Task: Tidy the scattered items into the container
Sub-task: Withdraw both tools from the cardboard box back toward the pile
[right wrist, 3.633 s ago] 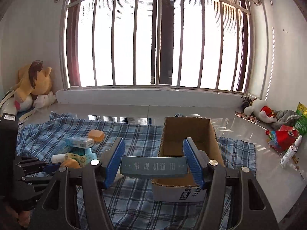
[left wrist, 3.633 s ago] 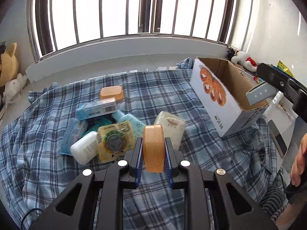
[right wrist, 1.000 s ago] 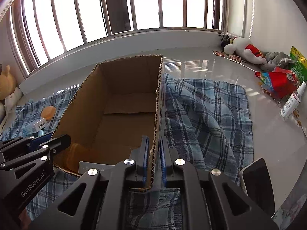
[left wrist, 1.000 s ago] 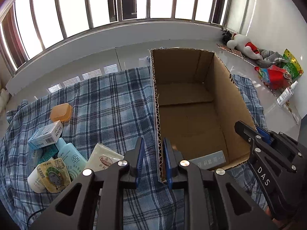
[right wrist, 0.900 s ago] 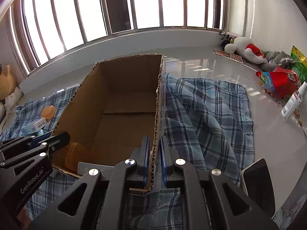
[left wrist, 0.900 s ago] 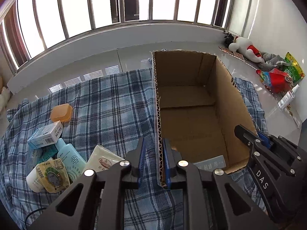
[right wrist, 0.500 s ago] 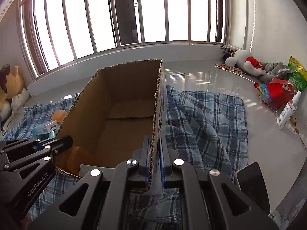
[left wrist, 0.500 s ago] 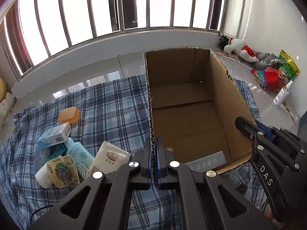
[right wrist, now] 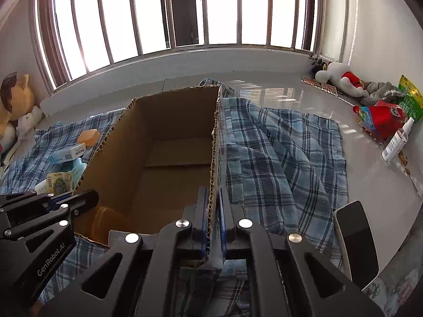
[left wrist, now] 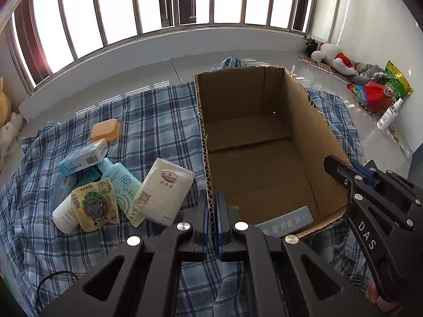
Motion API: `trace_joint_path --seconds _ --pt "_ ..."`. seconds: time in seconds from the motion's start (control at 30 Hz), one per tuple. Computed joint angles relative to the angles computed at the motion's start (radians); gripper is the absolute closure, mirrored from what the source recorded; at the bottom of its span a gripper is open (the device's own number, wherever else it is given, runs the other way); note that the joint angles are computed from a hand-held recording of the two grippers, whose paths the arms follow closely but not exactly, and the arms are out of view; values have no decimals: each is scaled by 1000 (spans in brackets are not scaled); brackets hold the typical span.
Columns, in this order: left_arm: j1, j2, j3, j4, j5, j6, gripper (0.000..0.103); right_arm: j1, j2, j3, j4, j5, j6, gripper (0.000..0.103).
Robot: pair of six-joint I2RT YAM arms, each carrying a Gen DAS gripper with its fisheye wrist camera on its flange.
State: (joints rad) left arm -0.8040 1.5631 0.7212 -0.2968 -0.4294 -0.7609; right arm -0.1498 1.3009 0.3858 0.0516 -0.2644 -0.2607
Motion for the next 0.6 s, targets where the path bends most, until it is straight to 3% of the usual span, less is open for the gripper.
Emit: trace_joint_path --seconds 0.17,0.3,0.37,0.4,0.43,0.47,0.5,0.6 --pt "-2 19 -5 24 -8 1 98 17 49 8 15 35 -4 97" --pt "-15 -18 -46 66 -28 -12 95 -33 28 11 2 -34 11 96" --pt "-26 -47 -59 53 -70 -31 77 -48 -7 1 1 -51 17 90" --pt "-35 -73 -74 52 -102 -41 54 -50 -33 -12 11 -45 23 87" --pt "-46 -110 -98 61 -135 -43 34 -52 -63 -25 17 -40 27 76" --pt "-62 -154 -123 65 -175 -48 30 -51 -102 -42 26 -29 34 64" --pt "-82 -195 -138 43 -222 -63 29 -47 -146 -61 34 -15 43 61" --pt "-116 -306 -160 -60 -303 -105 29 -42 -266 -85 5 -20 51 60"
